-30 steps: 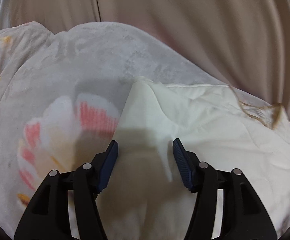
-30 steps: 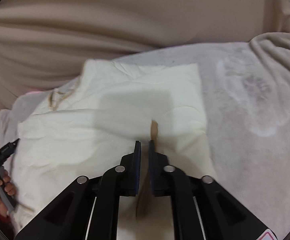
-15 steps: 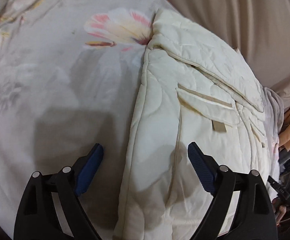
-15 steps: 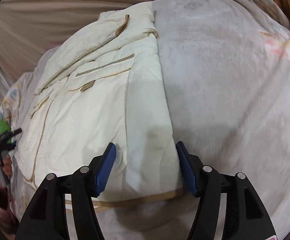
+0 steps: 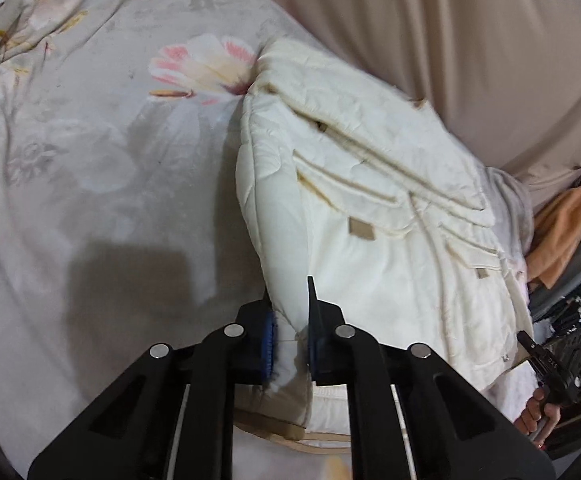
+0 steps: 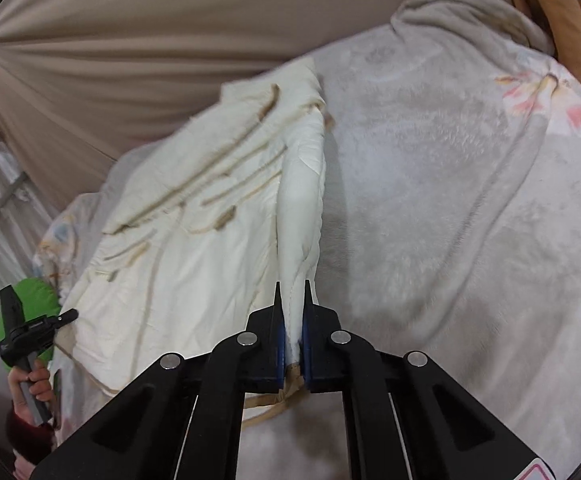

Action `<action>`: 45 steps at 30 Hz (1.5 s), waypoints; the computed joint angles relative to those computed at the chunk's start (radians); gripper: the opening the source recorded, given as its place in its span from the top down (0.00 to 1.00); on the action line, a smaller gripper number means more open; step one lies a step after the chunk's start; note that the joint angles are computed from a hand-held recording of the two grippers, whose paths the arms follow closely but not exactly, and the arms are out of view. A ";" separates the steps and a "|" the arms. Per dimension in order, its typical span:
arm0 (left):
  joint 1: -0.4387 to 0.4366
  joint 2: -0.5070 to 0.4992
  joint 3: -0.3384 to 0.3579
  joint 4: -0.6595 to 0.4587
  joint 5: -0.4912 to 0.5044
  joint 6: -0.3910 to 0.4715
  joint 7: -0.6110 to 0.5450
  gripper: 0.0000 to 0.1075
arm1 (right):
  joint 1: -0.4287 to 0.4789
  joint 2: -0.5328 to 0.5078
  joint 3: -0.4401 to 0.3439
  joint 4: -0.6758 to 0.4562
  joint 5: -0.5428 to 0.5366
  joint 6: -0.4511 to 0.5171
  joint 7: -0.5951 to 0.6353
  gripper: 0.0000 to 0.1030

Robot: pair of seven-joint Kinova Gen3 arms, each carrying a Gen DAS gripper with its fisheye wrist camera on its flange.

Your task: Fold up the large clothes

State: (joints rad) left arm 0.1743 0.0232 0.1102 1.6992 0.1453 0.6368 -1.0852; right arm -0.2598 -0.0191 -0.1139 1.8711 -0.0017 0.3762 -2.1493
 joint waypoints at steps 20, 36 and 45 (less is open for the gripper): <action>-0.026 -0.393 0.145 0.442 -0.004 -0.055 0.315 0.56 | 0.044 -0.365 -0.152 0.385 -0.041 0.023 -0.172 0.55; 0.165 -0.547 -0.010 0.495 0.113 -0.197 0.187 0.94 | 0.039 -0.551 -0.191 0.405 -0.053 -0.103 -0.171 0.94; 0.039 -0.592 0.065 0.284 0.026 -0.194 0.079 0.94 | 0.027 -0.557 -0.120 0.254 -0.045 -0.216 -0.042 0.95</action>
State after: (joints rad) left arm 0.2133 -0.5689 0.1749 1.9831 0.1718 0.4427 -1.0059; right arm -0.2323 -0.5763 -0.2340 2.1248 -0.0463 0.1603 -2.1917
